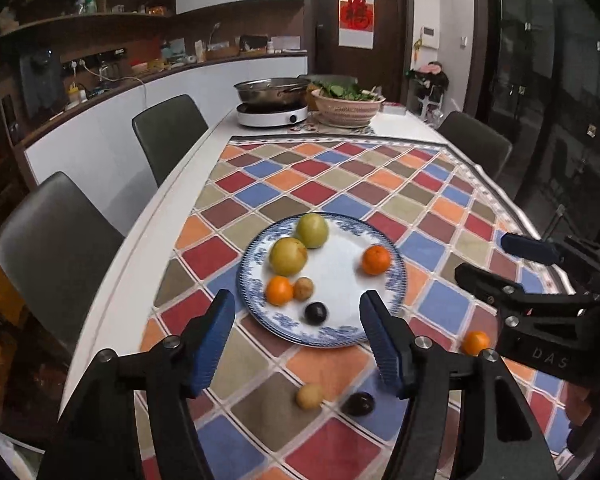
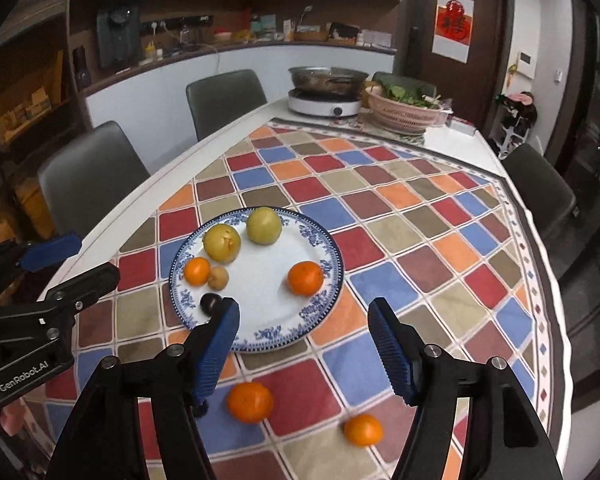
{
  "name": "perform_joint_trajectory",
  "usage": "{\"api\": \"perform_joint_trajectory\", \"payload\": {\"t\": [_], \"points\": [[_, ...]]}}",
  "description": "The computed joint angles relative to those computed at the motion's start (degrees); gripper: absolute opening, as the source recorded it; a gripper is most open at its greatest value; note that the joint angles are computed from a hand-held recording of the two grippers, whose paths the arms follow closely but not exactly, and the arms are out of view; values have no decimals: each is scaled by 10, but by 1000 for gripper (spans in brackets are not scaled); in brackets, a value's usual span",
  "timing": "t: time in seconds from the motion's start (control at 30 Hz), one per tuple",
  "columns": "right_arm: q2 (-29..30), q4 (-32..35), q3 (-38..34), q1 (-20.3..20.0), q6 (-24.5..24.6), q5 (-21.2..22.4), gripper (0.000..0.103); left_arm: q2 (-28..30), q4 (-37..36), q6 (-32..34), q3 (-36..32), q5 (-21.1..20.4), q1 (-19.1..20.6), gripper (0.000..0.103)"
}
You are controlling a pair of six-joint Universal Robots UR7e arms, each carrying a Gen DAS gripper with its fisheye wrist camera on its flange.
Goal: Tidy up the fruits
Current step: 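Reach the left tool to a dark plum while the right tool reaches an orange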
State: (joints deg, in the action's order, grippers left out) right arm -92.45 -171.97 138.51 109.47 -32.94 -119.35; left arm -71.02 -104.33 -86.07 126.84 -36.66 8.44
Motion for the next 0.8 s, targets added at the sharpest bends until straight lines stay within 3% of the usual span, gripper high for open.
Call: {"api": "perform_joint_trajectory", "payload": {"t": [0.4, 0.8], "points": [[-99, -19, 74, -31, -7, -9, 67, 32, -16, -51, 16, -36, -50, 65], [-141, -31, 107, -70, -8, -11, 67, 63, -57, -49, 30, -75, -56, 66]]}}
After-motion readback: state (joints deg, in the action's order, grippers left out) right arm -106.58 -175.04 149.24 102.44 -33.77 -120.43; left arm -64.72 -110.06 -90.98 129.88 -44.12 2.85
